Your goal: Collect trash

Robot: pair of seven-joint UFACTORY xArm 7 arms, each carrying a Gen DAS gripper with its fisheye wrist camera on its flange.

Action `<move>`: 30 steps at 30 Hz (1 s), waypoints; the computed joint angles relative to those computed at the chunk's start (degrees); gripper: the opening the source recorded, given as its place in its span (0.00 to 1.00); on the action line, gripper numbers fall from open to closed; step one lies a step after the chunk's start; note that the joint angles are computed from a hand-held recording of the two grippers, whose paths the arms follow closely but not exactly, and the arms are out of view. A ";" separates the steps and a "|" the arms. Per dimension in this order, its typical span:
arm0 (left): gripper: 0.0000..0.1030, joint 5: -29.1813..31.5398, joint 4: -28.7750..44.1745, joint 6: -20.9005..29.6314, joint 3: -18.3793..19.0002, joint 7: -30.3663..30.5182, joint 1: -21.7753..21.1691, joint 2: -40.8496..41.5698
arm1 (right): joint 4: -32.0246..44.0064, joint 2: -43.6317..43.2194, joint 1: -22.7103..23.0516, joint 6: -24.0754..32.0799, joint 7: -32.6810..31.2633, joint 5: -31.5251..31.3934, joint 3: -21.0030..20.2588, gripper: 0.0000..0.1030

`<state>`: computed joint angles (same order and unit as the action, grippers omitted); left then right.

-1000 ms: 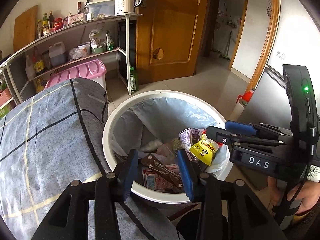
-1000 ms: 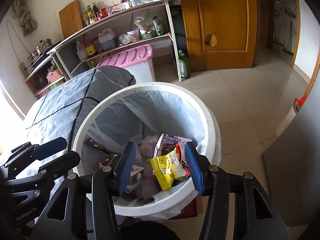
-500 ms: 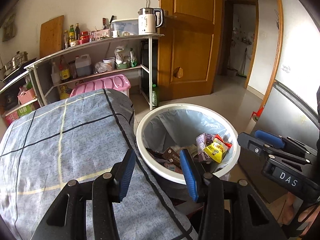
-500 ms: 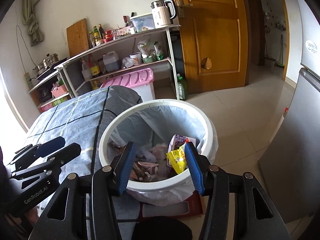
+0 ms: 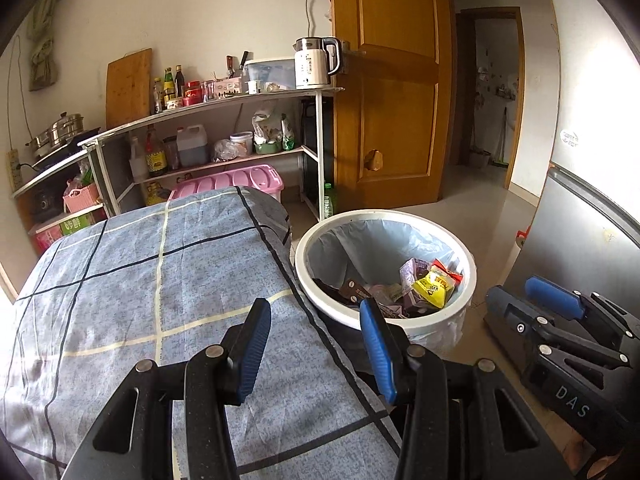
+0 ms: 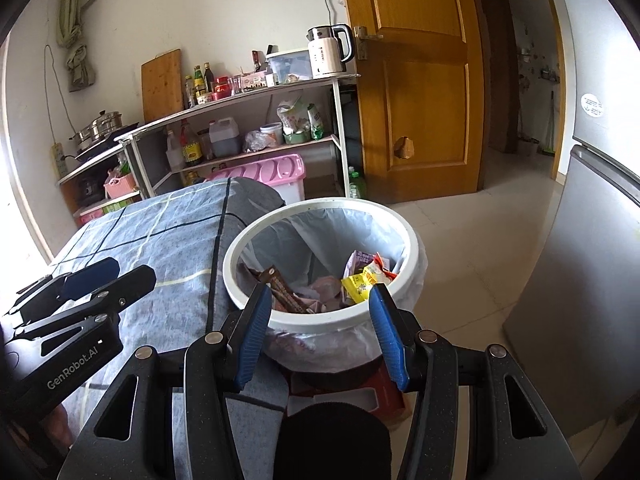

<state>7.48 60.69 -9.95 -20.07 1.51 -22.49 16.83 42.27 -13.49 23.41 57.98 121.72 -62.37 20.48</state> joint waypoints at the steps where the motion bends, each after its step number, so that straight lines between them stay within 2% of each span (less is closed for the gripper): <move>1: 0.45 0.31 -0.57 -0.17 -1.91 -0.15 1.84 -0.16 | 0.05 0.08 0.19 0.64 0.54 0.00 0.41 0.50; 2: 0.45 0.64 -1.09 -0.34 -2.84 -0.33 2.76 -0.38 | 0.14 0.18 0.44 1.54 0.96 0.02 0.81 0.50; 3: 0.45 0.33 -1.43 -0.48 -1.37 -0.41 1.42 -0.72 | 0.26 0.31 0.74 2.64 1.15 0.25 1.15 0.50; 4: 0.45 -0.59 -1.78 -0.76 2.40 -0.46 -2.17 -1.24 | 0.53 0.54 1.00 3.39 0.99 0.63 1.22 0.50; 6: 0.45 -1.72 -1.89 -0.62 6.17 -0.48 -5.69 -1.49 | 0.36 0.34 1.40 3.66 1.33 0.70 1.12 0.50; 9: 0.45 -2.13 -2.00 -0.32 6.48 -0.68 -5.80 -1.60 | 0.47 0.53 1.88 3.84 1.98 0.43 1.23 0.50; 11: 0.45 -3.03 -2.32 -0.64 9.92 -0.48 -9.13 -2.02 | 1.09 1.18 2.18 4.64 1.84 0.31 1.36 0.50; 13: 0.45 -5.33 -2.83 -1.50 16.07 0.15 -15.23 -2.38 | 1.56 1.67 2.52 4.95 1.72 -0.01 1.24 0.50; 14: 0.45 -5.82 -2.96 -1.87 16.91 0.45 -16.02 -2.42 | 1.55 1.75 2.76 5.13 2.00 -0.09 1.26 0.50; 16: 0.45 -5.70 -2.89 -1.66 14.50 0.69 -13.62 -2.37 | 1.55 1.91 3.05 4.98 2.27 -0.44 1.05 0.50; 21: 0.45 -6.84 -3.03 -1.53 15.98 1.87 -15.30 -2.48 | 1.99 2.41 3.71 5.66 1.88 -0.84 0.75 0.50; 30: 0.45 -7.23 -2.93 -1.08 15.05 2.33 -14.59 -2.33 | 1.82 2.47 4.06 5.42 2.03 -0.67 0.41 0.50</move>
